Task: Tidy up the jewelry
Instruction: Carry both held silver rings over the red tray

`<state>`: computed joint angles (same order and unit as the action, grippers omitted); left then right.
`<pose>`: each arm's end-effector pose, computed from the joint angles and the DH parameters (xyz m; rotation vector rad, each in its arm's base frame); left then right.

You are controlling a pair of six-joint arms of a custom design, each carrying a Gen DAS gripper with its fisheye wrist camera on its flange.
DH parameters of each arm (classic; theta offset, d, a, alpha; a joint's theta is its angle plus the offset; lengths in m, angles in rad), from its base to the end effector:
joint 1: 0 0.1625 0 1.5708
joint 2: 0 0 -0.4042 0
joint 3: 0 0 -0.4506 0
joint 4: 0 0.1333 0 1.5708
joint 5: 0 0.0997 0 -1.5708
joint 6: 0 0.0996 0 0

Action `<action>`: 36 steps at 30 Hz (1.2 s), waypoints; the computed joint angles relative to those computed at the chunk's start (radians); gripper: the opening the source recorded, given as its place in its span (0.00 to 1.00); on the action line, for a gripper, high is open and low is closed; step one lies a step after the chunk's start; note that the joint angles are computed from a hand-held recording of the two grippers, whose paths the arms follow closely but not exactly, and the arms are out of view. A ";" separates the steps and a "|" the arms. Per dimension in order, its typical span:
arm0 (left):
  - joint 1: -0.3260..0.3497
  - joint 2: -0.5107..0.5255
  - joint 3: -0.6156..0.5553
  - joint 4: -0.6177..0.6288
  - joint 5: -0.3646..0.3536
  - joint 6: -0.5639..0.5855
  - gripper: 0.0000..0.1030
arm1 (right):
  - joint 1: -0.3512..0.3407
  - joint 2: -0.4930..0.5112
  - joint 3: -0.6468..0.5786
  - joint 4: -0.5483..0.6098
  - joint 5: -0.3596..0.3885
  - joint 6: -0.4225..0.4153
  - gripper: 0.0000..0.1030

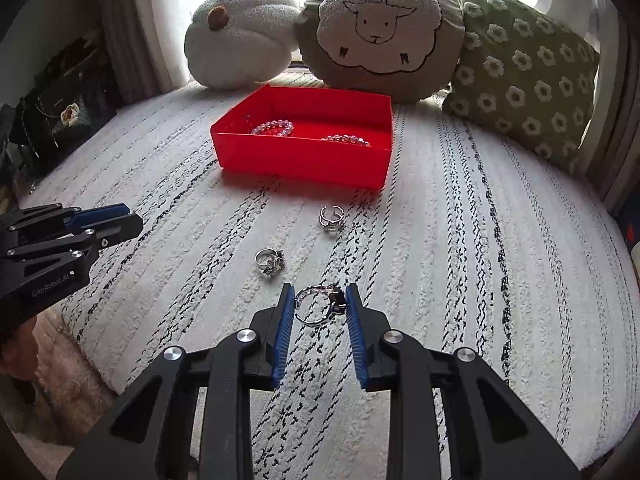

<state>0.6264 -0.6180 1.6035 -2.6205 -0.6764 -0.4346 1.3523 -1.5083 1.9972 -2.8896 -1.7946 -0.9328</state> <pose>-0.4287 -0.5706 -0.0347 0.5633 2.3069 -0.7833 -0.0133 -0.5727 0.3623 0.7306 -2.2991 0.7430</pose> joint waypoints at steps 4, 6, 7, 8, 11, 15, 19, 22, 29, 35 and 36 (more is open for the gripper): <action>0.007 0.011 -0.060 0.031 -0.030 0.045 0.20 | 0.029 0.017 -0.042 0.071 -0.027 0.001 0.25; 0.014 0.017 -0.105 0.041 -0.037 0.078 0.20 | 0.060 0.033 -0.084 0.097 -0.045 -0.002 0.25; 0.019 0.021 -0.131 0.053 -0.039 0.085 0.20 | 0.075 0.042 -0.107 0.106 -0.052 -0.002 0.25; 0.025 0.025 -0.161 0.064 -0.046 0.096 0.20 | 0.091 0.055 -0.137 0.117 -0.060 0.001 0.25; 0.054 0.046 -0.266 0.137 -0.081 0.100 0.20 | 0.135 0.112 -0.249 0.170 -0.092 0.027 0.25; 0.088 0.107 -0.432 0.255 -0.085 0.105 0.20 | 0.173 0.219 -0.434 0.329 -0.146 0.090 0.25; 0.123 0.195 -0.620 0.394 -0.108 0.097 0.20 | 0.185 0.330 -0.590 0.449 -0.196 0.166 0.25; 0.148 0.282 -0.779 0.516 -0.114 0.074 0.20 | 0.186 0.401 -0.683 0.497 -0.226 0.204 0.25; 0.198 0.476 -1.106 0.733 -0.144 0.028 0.20 | 0.176 0.512 -0.816 0.572 -0.259 0.250 0.25; 0.227 0.601 -1.321 0.867 -0.163 -0.007 0.20 | 0.168 0.563 -0.865 0.592 -0.285 0.253 0.25; 0.229 0.620 -1.354 0.887 -0.162 -0.008 0.20 | 0.167 0.571 -0.873 0.597 -0.287 0.256 0.25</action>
